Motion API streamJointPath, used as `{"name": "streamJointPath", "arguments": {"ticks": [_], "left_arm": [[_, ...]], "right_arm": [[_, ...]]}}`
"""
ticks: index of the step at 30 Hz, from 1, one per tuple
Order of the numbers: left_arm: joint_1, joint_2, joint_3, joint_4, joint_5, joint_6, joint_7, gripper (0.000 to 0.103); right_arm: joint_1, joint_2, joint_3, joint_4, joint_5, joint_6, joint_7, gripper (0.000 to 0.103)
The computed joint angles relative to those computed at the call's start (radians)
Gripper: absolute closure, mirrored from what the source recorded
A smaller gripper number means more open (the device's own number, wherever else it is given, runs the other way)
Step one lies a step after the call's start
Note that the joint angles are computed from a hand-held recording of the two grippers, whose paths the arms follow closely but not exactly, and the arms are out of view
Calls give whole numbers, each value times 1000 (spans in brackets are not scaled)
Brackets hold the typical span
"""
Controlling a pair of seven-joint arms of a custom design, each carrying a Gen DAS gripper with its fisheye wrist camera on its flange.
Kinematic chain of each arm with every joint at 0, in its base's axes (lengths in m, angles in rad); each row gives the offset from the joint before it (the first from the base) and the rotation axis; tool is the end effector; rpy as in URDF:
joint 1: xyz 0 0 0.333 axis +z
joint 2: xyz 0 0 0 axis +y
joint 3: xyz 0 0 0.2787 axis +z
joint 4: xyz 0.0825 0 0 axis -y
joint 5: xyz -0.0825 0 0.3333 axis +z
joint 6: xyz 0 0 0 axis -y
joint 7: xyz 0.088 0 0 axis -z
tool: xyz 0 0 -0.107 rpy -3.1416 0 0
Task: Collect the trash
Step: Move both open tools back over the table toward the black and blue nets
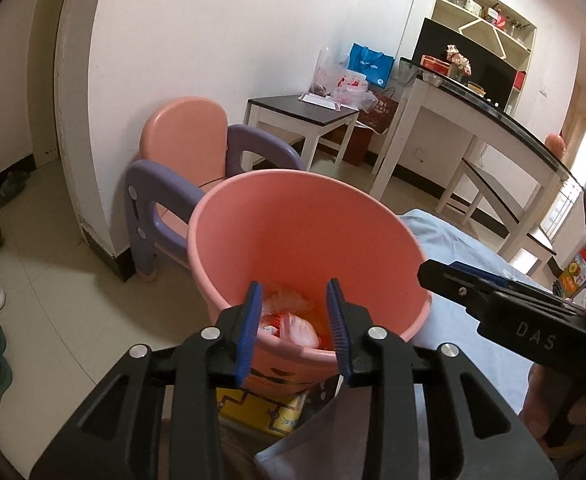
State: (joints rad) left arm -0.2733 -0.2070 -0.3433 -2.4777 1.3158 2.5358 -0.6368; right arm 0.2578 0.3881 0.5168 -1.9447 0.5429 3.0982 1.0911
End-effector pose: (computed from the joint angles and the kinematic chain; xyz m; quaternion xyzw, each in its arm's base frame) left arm 0.3522 -0.2634 0.3783 -0.7764 0.4474 -0.3227 0.3047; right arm 0.4836 0.3709 0.3837 -0.8091 0.4231 -0.0587 0.4037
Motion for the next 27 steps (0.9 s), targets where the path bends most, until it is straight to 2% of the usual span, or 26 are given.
{"name": "streamJointPath", "arguments": {"ticks": [6,12,21,23,27], "left_arm": [[-8,7,-4,9,-5,3,1,69],[-23,12,-13,26,-39,-11,31,69],[-55,43,-30,76,-56,-28,78,69],[-66,60,-33,96,-60,-31,93,69],[-90,94,-35,131,-56,-36,104,69]], "right_arm": [[-65,-28,63,-54,34,41,-38,56],[-182,-71,184,-117,147,59,-136,55],[-360,-151,374,-201,473,127,-452,55],[-392,-177,399,-216,555,123,-515,55],[-419,-244,392,-247,709,82,-605,55]]}}
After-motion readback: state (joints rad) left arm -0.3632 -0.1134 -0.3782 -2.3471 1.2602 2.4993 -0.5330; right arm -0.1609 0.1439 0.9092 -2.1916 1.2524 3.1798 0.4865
